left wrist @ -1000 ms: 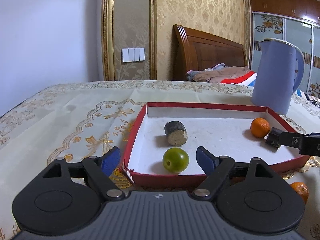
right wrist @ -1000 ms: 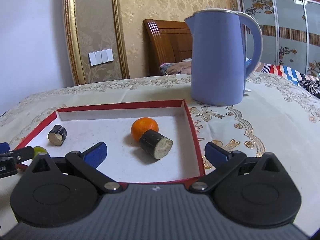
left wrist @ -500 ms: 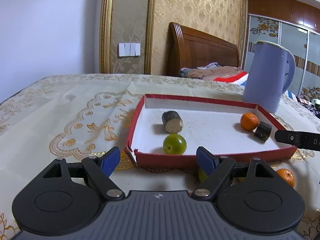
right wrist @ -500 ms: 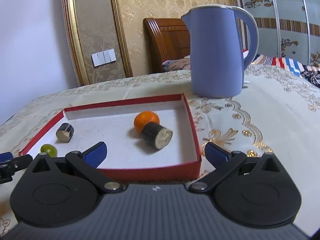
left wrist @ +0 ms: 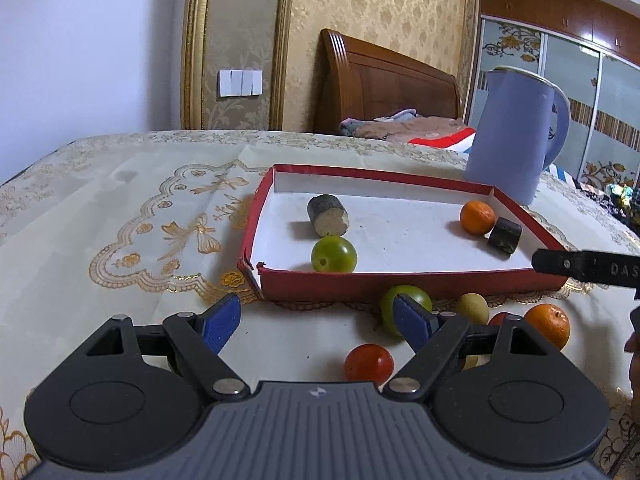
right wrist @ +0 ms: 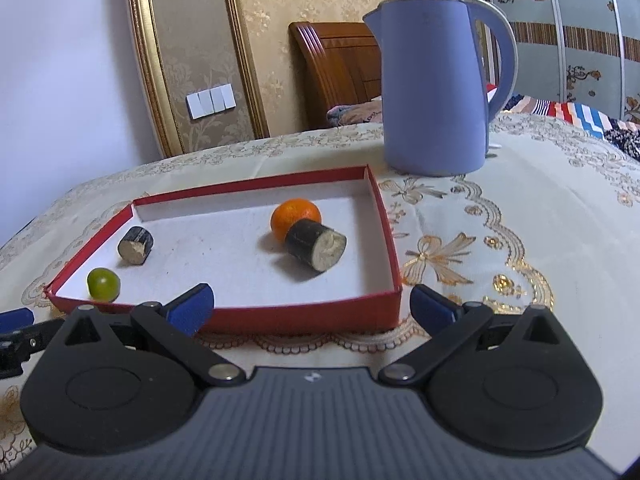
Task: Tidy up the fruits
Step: 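Move both open grippers toward the loose fruits in front of the box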
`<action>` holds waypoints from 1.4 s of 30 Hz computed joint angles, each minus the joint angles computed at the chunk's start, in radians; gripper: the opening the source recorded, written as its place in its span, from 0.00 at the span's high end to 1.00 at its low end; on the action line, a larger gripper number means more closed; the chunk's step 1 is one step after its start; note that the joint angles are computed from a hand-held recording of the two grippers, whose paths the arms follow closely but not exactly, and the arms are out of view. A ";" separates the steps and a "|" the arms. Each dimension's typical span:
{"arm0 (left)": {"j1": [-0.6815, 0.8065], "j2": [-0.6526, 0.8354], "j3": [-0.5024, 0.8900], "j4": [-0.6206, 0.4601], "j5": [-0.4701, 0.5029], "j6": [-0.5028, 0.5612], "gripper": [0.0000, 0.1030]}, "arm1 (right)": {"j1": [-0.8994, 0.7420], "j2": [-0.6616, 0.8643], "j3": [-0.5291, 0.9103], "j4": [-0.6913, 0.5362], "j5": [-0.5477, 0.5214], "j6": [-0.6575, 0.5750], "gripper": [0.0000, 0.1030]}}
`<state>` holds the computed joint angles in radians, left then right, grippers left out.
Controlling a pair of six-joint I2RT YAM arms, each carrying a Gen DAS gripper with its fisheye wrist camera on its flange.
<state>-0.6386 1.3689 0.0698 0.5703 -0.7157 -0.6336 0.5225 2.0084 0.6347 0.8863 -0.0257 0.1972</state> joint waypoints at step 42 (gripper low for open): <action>0.026 0.088 0.108 -0.193 0.065 -0.024 0.10 | -0.038 -0.024 -0.120 0.090 -0.056 0.014 0.00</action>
<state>-0.6130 1.4567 0.1777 0.3778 -0.6503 -0.6580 0.4843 1.9842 0.5148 0.9766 -0.0812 0.2115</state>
